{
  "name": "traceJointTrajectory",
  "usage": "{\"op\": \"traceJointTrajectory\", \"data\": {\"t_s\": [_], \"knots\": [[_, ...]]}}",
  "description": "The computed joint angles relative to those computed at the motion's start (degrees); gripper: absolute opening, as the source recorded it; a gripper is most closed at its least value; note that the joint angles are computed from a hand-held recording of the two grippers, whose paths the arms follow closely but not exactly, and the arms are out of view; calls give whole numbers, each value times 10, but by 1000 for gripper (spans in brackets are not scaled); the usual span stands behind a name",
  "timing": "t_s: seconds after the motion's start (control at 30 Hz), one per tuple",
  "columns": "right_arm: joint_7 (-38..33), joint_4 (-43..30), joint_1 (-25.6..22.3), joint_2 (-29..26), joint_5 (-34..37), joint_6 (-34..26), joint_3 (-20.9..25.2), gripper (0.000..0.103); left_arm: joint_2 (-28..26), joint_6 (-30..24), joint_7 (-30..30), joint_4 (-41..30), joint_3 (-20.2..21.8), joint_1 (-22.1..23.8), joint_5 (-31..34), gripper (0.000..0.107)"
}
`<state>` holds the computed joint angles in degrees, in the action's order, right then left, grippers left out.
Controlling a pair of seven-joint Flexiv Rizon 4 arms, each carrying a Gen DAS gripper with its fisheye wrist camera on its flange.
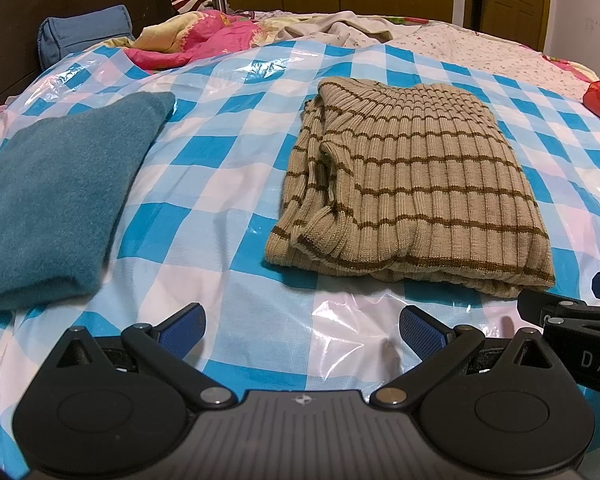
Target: Fold small clothes
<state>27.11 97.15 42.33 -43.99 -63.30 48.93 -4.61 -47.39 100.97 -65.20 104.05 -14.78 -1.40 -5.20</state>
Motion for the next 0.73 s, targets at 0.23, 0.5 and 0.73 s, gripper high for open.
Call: {"op": "traceJointTrajectory", "data": {"t_s": [0.23,0.5,0.73], "knots": [[1,1,0,0,-1,0,0,74,0,-2,0,0,-1,1,1,103],[0,-1,0,-1,0,0,0,74,1,-2,-1,0,3,-3,0,103],[0,-2,0,-1,1,0,0,75,0,-2,-1,0,3,-3,0,103]]}}
